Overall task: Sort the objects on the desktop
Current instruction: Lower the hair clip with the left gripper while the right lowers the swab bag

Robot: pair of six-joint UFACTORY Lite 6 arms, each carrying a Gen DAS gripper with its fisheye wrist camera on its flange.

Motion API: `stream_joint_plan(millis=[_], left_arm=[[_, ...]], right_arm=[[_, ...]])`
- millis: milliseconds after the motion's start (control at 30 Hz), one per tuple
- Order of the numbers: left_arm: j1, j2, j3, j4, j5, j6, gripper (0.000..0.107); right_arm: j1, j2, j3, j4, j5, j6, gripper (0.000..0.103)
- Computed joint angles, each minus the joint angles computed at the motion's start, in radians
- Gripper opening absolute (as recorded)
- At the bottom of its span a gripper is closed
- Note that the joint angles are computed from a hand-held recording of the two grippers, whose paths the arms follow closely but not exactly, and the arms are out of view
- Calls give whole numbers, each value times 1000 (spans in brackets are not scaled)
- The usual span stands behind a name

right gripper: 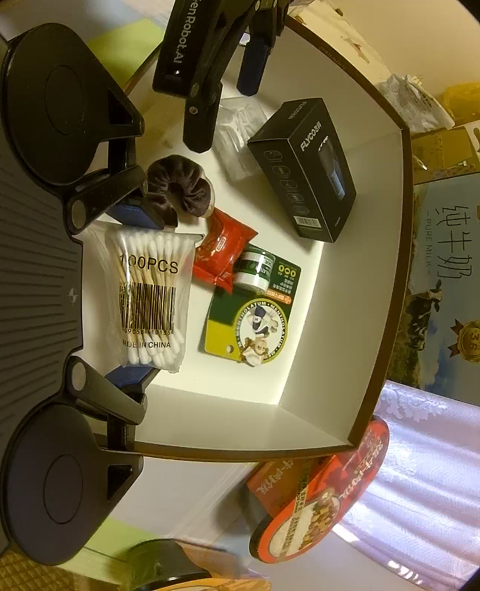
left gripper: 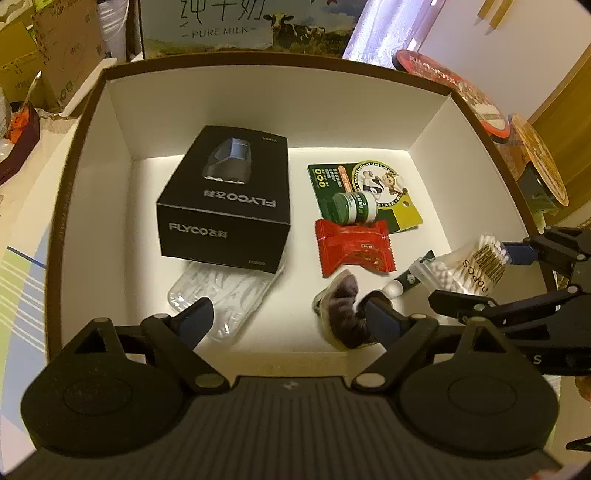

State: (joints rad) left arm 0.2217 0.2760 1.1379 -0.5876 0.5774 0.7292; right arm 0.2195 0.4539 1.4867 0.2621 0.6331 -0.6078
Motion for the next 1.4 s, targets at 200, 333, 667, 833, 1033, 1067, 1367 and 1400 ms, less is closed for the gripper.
stream_joint_plan(millis=[200, 333, 667, 833, 1033, 1067, 1367, 1400], left_arm=[[6, -28, -24, 22, -29, 13, 87], [5, -43, -40, 49, -62, 8, 87], [8, -49, -42, 64, -63, 10, 89], [6, -54, -45, 67, -62, 10, 90], [6, -63, -45, 62, -54, 17, 92], [5, -68, -47, 62, -55, 17, 92], [2, -115, -68, 47, -41, 30, 93], [3, -123, -71, 45, -38, 33, 93]], right_arm=[[0, -10, -2, 15, 9, -2, 69], [6, -16, -5, 32, 16, -18, 69], [10, 20, 46, 21, 80, 14, 98], [-10, 55, 97, 42, 142, 30, 100], [-14, 43, 85, 47, 142, 37, 101], [-14, 39, 79, 49, 141, 38, 101], [-34, -31, 2, 85, 118, 42, 101], [-36, -45, -10, 91, 112, 41, 101]])
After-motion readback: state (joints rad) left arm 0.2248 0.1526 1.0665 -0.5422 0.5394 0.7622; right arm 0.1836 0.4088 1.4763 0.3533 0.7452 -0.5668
